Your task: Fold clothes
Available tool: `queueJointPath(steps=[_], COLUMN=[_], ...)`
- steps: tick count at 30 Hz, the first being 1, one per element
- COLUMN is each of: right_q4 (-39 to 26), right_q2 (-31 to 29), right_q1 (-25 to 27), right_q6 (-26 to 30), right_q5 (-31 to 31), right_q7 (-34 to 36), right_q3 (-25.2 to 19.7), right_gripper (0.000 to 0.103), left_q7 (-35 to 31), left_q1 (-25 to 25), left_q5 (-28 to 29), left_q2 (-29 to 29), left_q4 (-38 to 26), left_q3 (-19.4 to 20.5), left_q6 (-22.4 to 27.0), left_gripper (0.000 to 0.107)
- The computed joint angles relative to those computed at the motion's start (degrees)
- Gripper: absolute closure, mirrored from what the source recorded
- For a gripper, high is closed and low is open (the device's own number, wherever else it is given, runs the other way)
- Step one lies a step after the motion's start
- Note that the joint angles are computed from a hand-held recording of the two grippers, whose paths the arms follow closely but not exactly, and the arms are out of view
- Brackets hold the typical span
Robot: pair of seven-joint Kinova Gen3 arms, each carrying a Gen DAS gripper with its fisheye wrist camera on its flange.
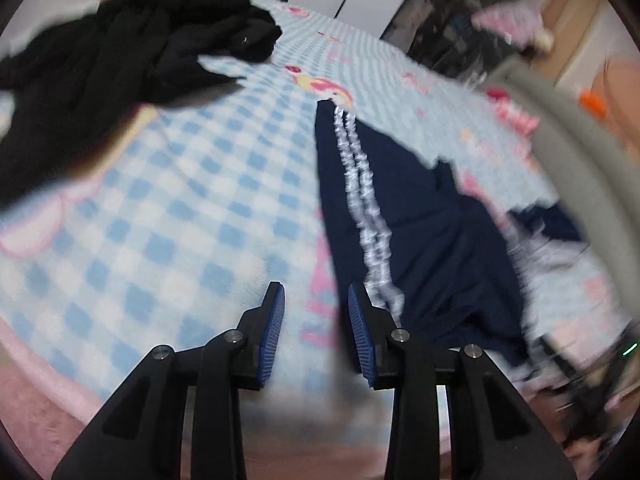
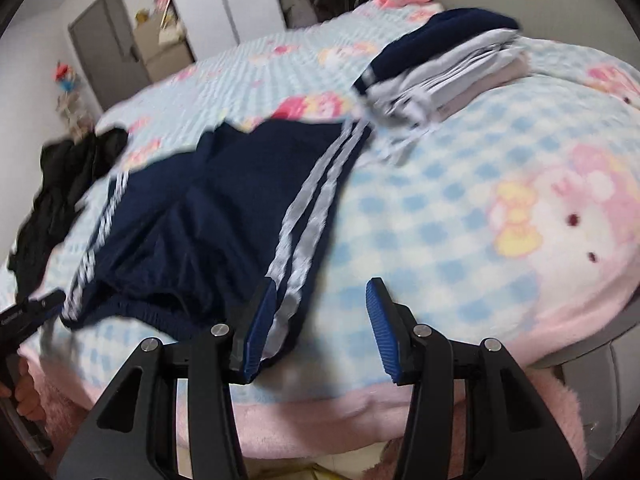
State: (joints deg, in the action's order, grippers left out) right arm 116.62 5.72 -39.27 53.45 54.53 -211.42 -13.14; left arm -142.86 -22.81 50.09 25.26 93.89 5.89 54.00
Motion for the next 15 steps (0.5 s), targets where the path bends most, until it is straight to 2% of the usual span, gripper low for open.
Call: queueJointPath(steps=[2, 4, 6, 9, 11, 13, 15], right_q4=[3.4, 5.7, 6.8, 5.3, 2.6, -0.2, -1.4], right_q2=[-2.9, -3.9, -4.2, -3.2, -0.7, 1.6, 1.3], right_q1=[0.8, 2.6, 4.1, 5.1, 5.2, 3.3, 3.1], right_q6=[-4.7, -9.3, -14.0, -15.9, -12.6, -7.9, -6.1], right_q5=[2.0, 5.7, 8.2, 5.9, 2.0, -2.2, -4.3], right_q7=[-4.7, -9.0, -10.3, -5.5, -0.8, 3.8, 6.3], right_q3=[0.2, -0.4, -0.1, -0.5, -1.5, -0.4, -0.5], right_gripper=[0.055, 0.055, 0.055, 0.055, 0.055, 0.055, 0.055], left_q7=[1.4, 3.5, 3.7, 2.1, 2.7, 3.5, 2.0], left_q1=[-4.4, -7.3, -6.3, -0.2, 2.2, 4.4, 4.2], left_q5=[1.7, 0.4, -0.5, -0.9, -3.6, -6.3, -6.3], left_q2=[3.3, 6.1, 6.4, 3.8, 2.1, 0.3, -1.3], left_q4=[-1.4, -4.1, -5.3, -3.7, -2.4, -0.7, 0.6], left_q3=[4.1, 7.4, 6.4, 0.1, -0.7, -1.1, -0.4], left_q6=[4.7, 9.2, 10.8, 8.0, 4.1, -0.3, -2.7], left_gripper=[0.072, 0.072, 0.072, 0.072, 0.076, 0.077, 0.077])
